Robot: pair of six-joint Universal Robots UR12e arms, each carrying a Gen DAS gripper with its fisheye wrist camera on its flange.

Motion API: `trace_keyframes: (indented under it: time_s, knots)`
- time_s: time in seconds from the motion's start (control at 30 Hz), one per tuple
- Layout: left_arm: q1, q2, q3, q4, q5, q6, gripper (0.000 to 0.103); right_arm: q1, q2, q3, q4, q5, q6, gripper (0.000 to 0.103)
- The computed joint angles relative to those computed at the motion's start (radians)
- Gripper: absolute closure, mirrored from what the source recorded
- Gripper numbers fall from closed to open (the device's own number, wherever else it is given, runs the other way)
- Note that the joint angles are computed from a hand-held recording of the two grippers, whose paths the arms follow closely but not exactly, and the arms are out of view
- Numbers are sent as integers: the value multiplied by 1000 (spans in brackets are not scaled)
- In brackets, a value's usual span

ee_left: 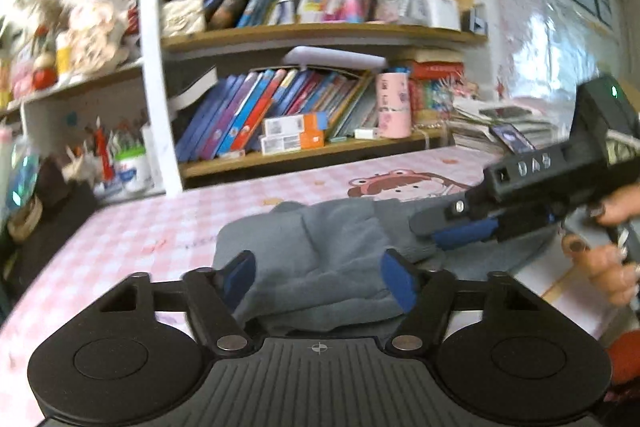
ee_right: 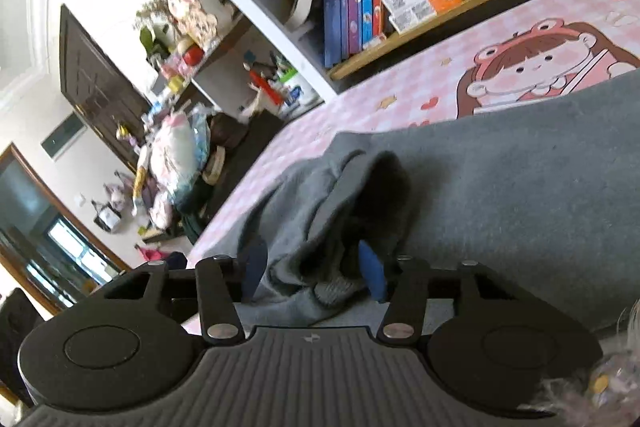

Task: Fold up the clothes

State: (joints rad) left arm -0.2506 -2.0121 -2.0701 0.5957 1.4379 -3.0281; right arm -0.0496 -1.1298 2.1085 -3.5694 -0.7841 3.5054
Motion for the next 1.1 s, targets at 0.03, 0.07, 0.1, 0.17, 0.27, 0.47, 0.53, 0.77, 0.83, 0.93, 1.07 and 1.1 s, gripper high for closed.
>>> trace_keyframes:
  time_s: [0.03,0.07,0.1,0.17,0.27,0.47,0.53,0.77,0.83,0.93,1.07,1.1]
  knots:
    - [4,-1,-2,-1,-8,-19,57,4,4,-7,17,-4,-10,65]
    - [7,-3,-4,-3,-15,-39,63,8,11,-16,34,-3,-18,71]
    - [11,-4,-7,-5,-22,-59,64,12,18,-24,42,-4,-21,76]
    - [19,-9,-8,-12,-50,-97,64,16,27,-31,33,-24,-9,79]
    - [22,-20,-7,-18,-75,-113,64,18,34,-33,27,-43,1,79]
    - [11,-32,-10,26,-47,-138,62,23,15,-16,34,-73,-44,69]
    - [1,-38,-16,79,-19,-159,55,29,4,-5,19,-95,-60,66]
    - [-48,-42,-30,183,85,-177,21,45,-41,60,-100,-168,-158,41]
    - [-66,-42,-31,177,130,-195,17,49,-56,83,-125,-206,-195,34]
    - [-83,-51,-33,187,166,-267,12,54,-77,122,-157,-277,-252,25]
    - [-90,-62,-33,201,172,-312,8,57,-99,170,-181,-402,-301,13]
    - [-91,-63,-33,202,167,-309,7,56,-105,180,-180,-433,-308,11]
